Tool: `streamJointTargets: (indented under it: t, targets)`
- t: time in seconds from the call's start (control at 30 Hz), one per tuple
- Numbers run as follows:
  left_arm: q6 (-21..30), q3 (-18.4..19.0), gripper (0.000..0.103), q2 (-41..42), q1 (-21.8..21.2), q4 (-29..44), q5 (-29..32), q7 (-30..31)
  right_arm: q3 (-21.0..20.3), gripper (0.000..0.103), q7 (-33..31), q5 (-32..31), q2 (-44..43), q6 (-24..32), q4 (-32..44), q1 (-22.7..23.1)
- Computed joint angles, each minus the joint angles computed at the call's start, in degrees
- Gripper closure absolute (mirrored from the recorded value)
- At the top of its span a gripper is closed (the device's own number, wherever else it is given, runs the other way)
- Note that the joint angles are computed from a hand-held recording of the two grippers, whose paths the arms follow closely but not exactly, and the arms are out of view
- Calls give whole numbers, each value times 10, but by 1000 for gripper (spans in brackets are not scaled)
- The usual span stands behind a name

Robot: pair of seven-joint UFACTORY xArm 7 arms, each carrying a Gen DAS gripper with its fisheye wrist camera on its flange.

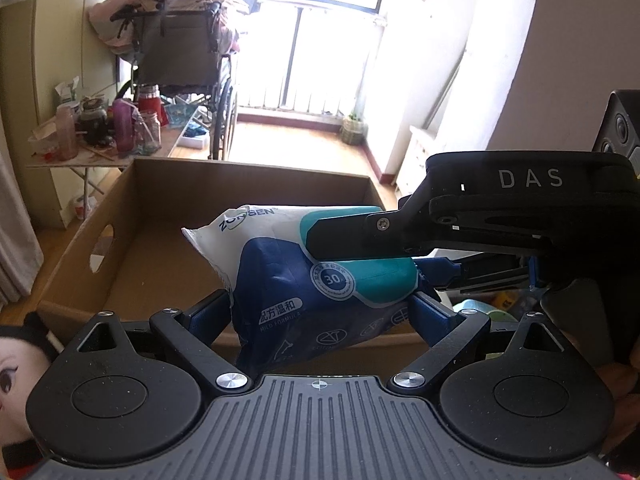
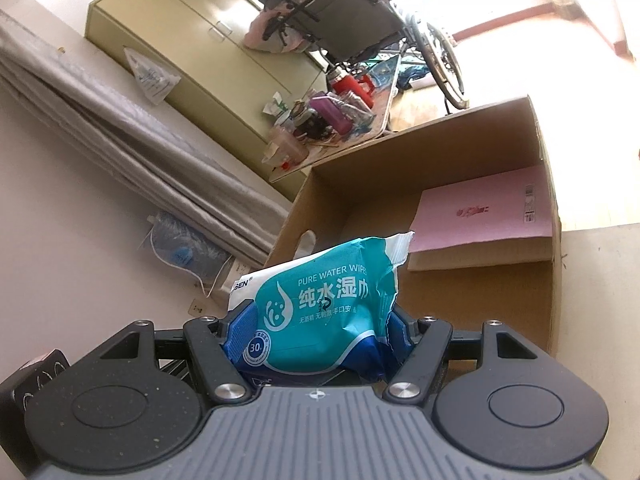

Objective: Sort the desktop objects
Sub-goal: 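Carry the wet-wipes pack with the right gripper over the cardboard box, then lower the wet-wipes pack into the box beside the pink book and open the right gripper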

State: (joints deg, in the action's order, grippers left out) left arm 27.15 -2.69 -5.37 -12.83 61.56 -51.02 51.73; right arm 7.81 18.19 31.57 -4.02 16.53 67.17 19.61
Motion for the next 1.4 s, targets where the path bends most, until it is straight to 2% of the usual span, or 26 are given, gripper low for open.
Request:
streamJointTargets:
  t: [0.13, 0.37, 0.53, 0.8, 0.9, 0.97, 1.03, 1.2, 1.4]
  targets:
    - [18, -5, 8, 41, 7, 42, 16, -7, -4, 33, -11, 14, 27, 1, 20, -9]
    - [56, -31, 8, 105, 30, 106, 31, -17, -2, 33, 8, -14, 57, 5, 37, -35]
    - [109, -45, 8, 151, 49, 150, 47, -37, -3, 33, 35, -57, 72, 23, 40, -49]
    - [184, -61, 8, 209, 71, 212, 89, -78, -1, 32, 31, -65, 92, 57, 48, -65]
    - [194, -66, 10, 219, 75, 222, 99, -76, -3, 32, 46, -86, 95, 73, 51, -67]
    - [197, -68, 10, 224, 74, 227, 113, -77, -8, 28, 70, -126, 97, 86, 56, -64]
    - [199, -69, 9, 226, 74, 229, 124, -76, -4, 19, 56, -114, 92, 91, 54, -68]
    - [214, -69, 8, 234, 78, 242, 136, -94, -9, 14, 72, -146, 75, 95, 48, -67]
    - [223, -69, 7, 220, 81, 231, 134, -94, -10, 12, 46, -109, 68, 94, 50, -73]
